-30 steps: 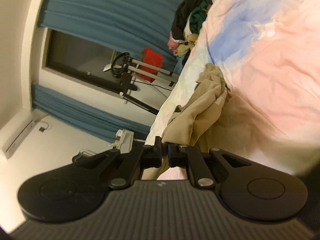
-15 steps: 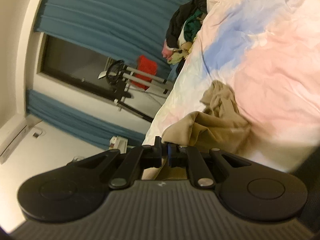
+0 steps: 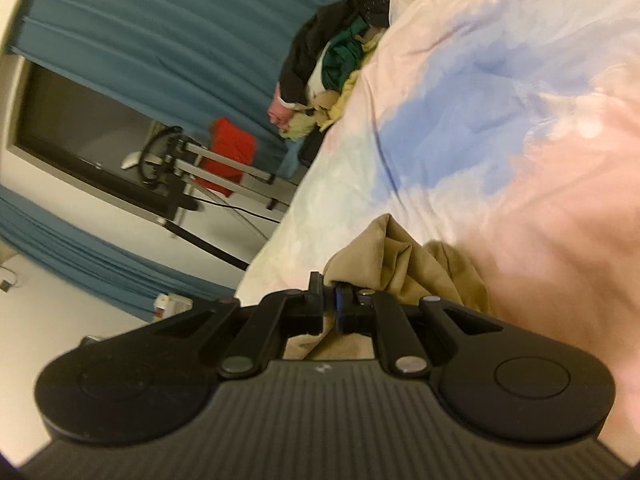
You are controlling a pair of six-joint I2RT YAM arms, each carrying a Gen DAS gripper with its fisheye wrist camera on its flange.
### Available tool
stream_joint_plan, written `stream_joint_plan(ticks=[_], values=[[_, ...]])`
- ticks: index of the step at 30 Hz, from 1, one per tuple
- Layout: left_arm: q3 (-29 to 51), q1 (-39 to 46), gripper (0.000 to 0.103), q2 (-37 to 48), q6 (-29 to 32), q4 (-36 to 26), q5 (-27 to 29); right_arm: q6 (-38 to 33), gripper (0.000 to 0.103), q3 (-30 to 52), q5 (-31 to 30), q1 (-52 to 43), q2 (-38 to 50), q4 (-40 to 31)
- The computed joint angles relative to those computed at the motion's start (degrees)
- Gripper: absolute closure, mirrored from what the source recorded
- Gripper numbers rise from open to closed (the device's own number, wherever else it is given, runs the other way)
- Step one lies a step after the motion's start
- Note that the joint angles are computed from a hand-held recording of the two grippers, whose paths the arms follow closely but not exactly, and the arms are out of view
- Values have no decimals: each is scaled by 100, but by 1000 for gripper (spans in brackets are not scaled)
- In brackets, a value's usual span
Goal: Fold clothes
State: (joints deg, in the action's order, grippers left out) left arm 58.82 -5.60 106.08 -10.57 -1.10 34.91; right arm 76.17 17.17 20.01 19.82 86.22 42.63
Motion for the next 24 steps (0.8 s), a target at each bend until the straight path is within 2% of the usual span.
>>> stream_joint_plan(ticks=[5, 8, 11, 14, 15, 16, 17, 18, 19, 20, 21, 23, 24], values=[[885, -229, 94, 1132, 228, 13, -441, -421, 92, 593, -812, -712, 1447, 647], [1114, -285, 92, 1495, 373, 96, -530, -483, 92, 721, -1096, -918, 2064, 1075], [1058, -333, 92, 1561, 617, 273, -629, -532, 92, 747, -1300, -1036, 2344, 1298], [858, -358, 91, 1432, 862, 446, -657, -612, 90, 662, -1398, -1060, 2263, 1350], [761, -361, 87, 1351, 940, 492, -647, -633, 90, 623, -1421, -1055, 2217, 1377], [660, -353, 84, 1272, 1005, 539, -599, -674, 82, 576, -1447, -1032, 2162, 1445], [560, -342, 77, 1195, 1068, 585, -541, -714, 66, 511, -1470, -1000, 2108, 1552], [462, -330, 68, 1117, 1131, 629, -484, -755, 56, 390, -1481, -945, 2057, 1788], [321, -298, 62, 1029, 1167, 734, -367, -799, 36, 273, -1479, -882, 2009, 2021], [173, -260, 47, 940, 1197, 852, -237, -865, 30, 153, -1434, -791, 1935, 2216], [-13, -211, 32, 832, 1216, 1025, -93, -979, 30, 17, -1365, -675, 1804, 2336], [-390, -105, 21, 616, 1241, 1392, 205, -1258, 30, -208, -1152, -412, 1440, 2324], [-563, -82, 20, 489, 1312, 1519, 234, -1413, 30, -296, -1017, -275, 1230, 2230]])
